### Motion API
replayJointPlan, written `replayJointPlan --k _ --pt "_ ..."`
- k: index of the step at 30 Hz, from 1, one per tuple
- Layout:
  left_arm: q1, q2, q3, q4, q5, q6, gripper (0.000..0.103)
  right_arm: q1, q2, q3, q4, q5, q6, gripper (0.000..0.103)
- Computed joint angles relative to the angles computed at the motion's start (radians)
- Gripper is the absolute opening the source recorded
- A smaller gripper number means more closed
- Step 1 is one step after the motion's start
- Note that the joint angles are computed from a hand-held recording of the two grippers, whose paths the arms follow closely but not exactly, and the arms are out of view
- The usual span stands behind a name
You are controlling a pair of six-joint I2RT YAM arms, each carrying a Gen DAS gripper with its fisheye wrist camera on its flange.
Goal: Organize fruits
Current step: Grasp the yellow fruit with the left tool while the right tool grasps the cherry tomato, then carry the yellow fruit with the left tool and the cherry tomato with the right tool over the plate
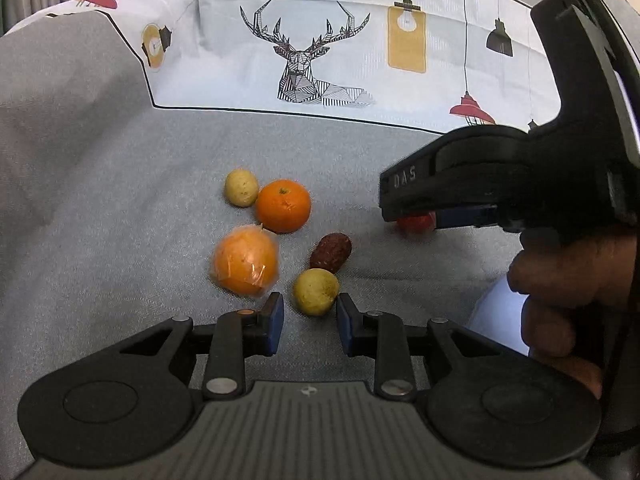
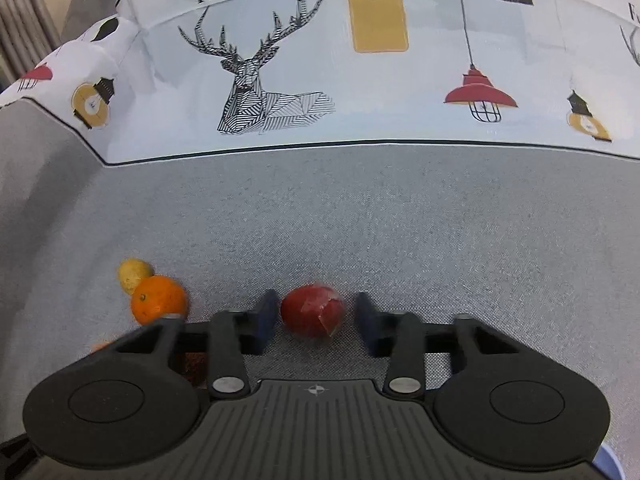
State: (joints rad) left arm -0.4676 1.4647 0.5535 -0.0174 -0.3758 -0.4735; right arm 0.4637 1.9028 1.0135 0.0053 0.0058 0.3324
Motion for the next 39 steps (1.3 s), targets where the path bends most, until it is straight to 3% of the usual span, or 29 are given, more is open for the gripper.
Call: replayJointPlan --k 2,7,12,19,29,32,35,39 --pt "-0.003 -0.006 -0.003 -0.001 -0.006 -0.002 0.024 0.003 -0.009 -0.01 0.008 0.006 -0.005 0.034" --pt "0.004 -0.043 -0.013 -0.016 -0.013 -0.01 0.024 0.009 -0.048 -0.031 0.011 0.003 -0.005 0.034" --pt "-0.02 -0.118 -0.042 -0.031 -0.032 -0.006 0.024 0.01 -0.212 -0.132 0.014 -0.005 -0.008 0.034" --pt "-0.112 -0.271 -0.097 -0.066 -0.07 0.037 0.024 -0.007 -0.632 -0.347 -0.099 0.04 0.013 0.034" --pt "-0.4 -0.512 -0.15 -0.209 -0.226 0.065 0.024 0.017 -1.407 -0.661 -0.506 0.124 0.129 0.034" --pt "-0.499 -0.602 -0.14 -0.319 -0.246 0.011 0.024 0.03 -1.526 -0.677 -0.582 0.148 0.146 0.034" --pt "-0.527 -0.568 -0.061 -0.444 -0.234 -0.043 0.024 0.045 -1.594 -0.691 -0.625 0.191 0.091 0.034" --pt "-0.512 -0.54 -0.015 -0.44 -0.225 -0.039 0.024 -0.101 -1.6 -0.717 -0.6 0.09 0.032 0.034"
